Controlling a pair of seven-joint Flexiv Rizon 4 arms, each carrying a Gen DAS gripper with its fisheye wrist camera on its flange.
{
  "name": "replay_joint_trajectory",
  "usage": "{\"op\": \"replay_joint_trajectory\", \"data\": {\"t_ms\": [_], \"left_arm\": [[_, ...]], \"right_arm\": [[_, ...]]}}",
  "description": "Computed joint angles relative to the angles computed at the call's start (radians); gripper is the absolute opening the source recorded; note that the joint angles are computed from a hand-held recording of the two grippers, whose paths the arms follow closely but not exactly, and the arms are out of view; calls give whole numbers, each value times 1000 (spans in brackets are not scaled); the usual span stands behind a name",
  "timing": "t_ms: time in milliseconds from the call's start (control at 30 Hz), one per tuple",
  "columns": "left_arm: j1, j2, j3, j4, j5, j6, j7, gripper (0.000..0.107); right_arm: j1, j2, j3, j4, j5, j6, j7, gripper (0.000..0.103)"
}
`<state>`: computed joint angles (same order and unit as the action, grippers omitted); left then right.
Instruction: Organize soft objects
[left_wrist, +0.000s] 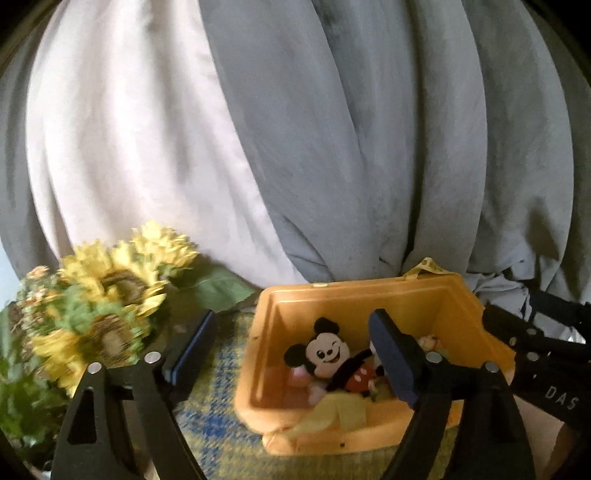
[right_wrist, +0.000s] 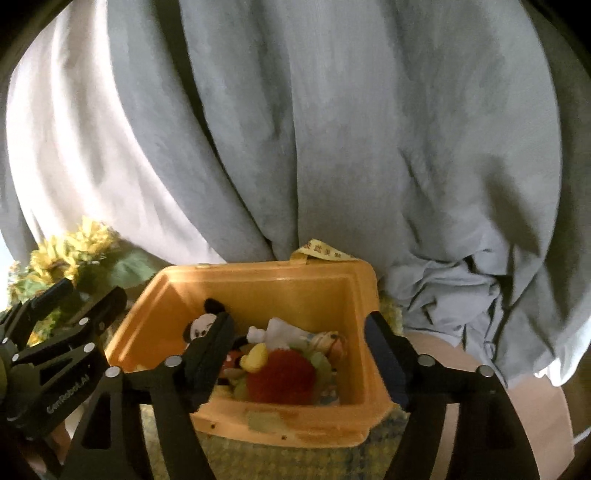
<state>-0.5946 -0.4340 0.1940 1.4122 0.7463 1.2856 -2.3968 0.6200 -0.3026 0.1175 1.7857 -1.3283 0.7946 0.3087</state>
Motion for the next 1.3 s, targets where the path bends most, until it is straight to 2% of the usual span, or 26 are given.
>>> {"op": "replay_joint_trajectory", "data": {"t_ms": [100, 200, 267, 533, 633, 867, 1067, 1300], "left_arm": [[-50, 61, 42, 48, 88, -19, -85, 89], [-58, 125, 37, 105, 162, -23, -150, 94], [-60, 163, 32, 137, 216, -23, -189, 95], [-2, 314, -22, 285, 347, 44, -244, 100], [36, 361, -48, 338, 355, 94, -221, 101], [98, 483, -117, 453, 403, 122, -242, 103], [136, 608, -202, 556, 428, 75, -296, 103], [173, 786, -308, 701, 403, -4, -336, 103]], "right_arm": [[30, 26, 17, 12, -16, -66, 9, 80], [57, 47, 39, 23, -28, -127, 26, 86], [73, 59, 55, 30, -37, -164, 42, 87], [185, 61, 112, 16, -19, -387, 113, 87], [238, 51, 129, -2, 10, -491, 138, 87], [341, 41, 159, -23, 50, -665, 180, 87], [420, 53, 193, -12, 65, -790, 218, 93], [483, 73, 240, 3, 97, -862, 221, 96]]}}
